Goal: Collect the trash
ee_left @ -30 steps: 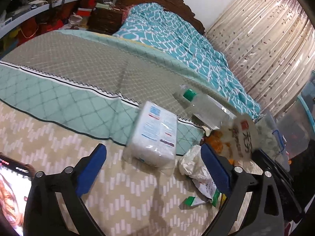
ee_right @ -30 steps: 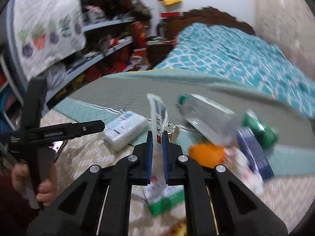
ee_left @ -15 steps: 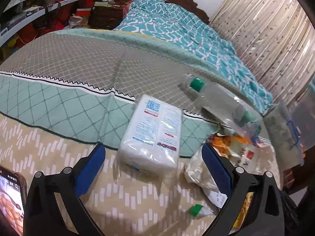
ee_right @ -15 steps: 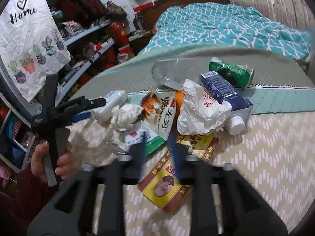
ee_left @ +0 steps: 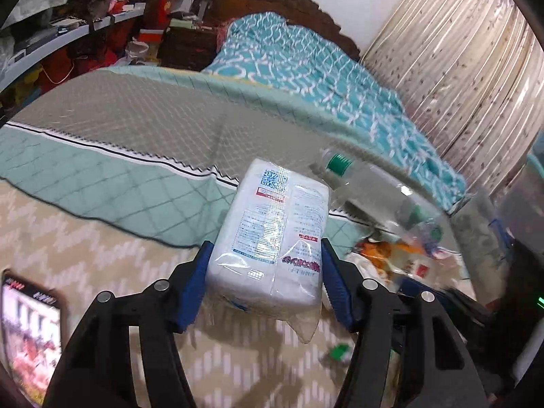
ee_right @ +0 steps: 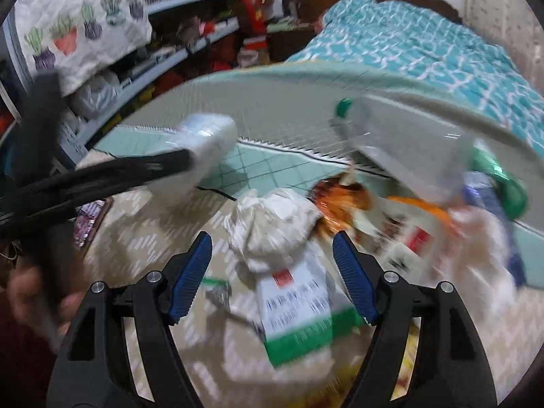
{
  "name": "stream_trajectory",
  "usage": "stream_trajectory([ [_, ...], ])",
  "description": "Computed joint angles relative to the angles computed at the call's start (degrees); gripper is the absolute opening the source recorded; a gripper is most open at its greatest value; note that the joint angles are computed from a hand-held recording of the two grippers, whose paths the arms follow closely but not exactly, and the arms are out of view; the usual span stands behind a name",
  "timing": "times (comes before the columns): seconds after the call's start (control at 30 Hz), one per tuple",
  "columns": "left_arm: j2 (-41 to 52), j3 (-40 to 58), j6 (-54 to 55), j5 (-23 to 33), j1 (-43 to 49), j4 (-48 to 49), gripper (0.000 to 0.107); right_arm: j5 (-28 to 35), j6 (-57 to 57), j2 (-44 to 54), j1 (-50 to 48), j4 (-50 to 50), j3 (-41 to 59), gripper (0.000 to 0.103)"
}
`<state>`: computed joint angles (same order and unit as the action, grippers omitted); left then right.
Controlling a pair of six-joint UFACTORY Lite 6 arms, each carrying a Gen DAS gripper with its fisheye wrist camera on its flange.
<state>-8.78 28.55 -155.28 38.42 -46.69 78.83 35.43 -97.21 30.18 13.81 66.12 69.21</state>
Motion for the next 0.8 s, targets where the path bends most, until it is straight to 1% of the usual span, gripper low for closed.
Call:
stream_trajectory([
  [0.03, -1.99, -0.81, 0.81, 1.84, -2.21, -1.89, 0.058, 0.03, 3.32, 2.27, 1.11, -2.58, 2.40, 0.060],
  [0.07, -3.46, -1.23, 1.49, 3.39, -4.07, -3.45, 0.058, 0.66, 5.86, 3.75, 1.38, -4.99, 4.08, 0.044],
  [0.1, -5.04, -1.58, 2.03, 5.20, -6.33, -5.08, 0.058, 1.46, 6.69, 4.04, 1.24, -5.00, 4.57, 0.043],
  [0.13, -5.57, -1.39, 2.18, 6.20, -7.66, -5.88, 0.059, 2.87, 5.38, 2.79, 0.33, -3.67, 3.56, 0.041],
  [0.2, -7.17, -1.45, 1.92, 8.51, -11.13, -6.93, 0.059, 7.00, 0.19, -1.03, -2.55, 0.05, 0.23, 0.040],
  [0.23, -6.98, -0.80, 2.04, 9.12, -12.14, -7.30, 0.059, 9.89, -4.69, -4.92, -5.32, 3.28, -3.32, 0.040],
  [0.3, -5.68, 1.11, 1.06, 8.49, -13.45, -5.32, 0.059, 15.10, -12.34, -12.01, -12.34, 7.43, -9.59, 0.040],
  [0.37, -3.75, 3.21, -0.20, 7.54, -14.55, -2.71, 0.059, 18.77, -14.66, -14.11, -18.90, 7.62, -10.85, 0.040],
  [0.43, 0.48, 7.52, -1.67, 4.09, -13.95, 3.05, 0.059, 22.27, -15.74, -13.46, -27.56, 6.17, -10.14, 0.040],
  [0.47, 3.03, 9.91, -2.35, 2.32, -13.50, 5.62, 0.059, 22.98, -15.68, -12.28, -30.36, 5.42, -8.96, 0.040],
  [0.53, 10.08, 16.81, -2.79, -2.24, -12.46, 10.85, 0.059, 22.97, -15.48, -8.81, -37.11, 3.64, -5.90, 0.040],
  [0.6, 16.03, 22.95, -2.02, -5.75, -11.92, 13.14, 0.059, 21.67, -14.21, -3.68, -43.54, 1.64, -0.99, 0.040],
  [0.63, 21.08, 28.30, -1.32, -9.25, -11.16, 15.42, 0.059, 21.09, -13.25, -1.34, -45.84, 0.89, 1.43, 0.040],
  [0.7, 28.97, 37.60, 3.14, -13.83, -10.29, 14.91, 0.059, 20.63, -11.41, 2.57, -49.01, -0.52, 6.43, 0.040],
  [0.73, 32.09, 41.59, 6.74, -15.44, -10.03, 12.74, 0.059, 19.84, -11.82, 4.50, -51.47, -0.56, 8.56, 0.040],
  [0.8, 41.21, 53.58, 18.73, -19.37, -9.53, 4.97, 0.059, 19.58, -11.98, 7.20, -54.08, -0.80, 11.48, 0.041],
])
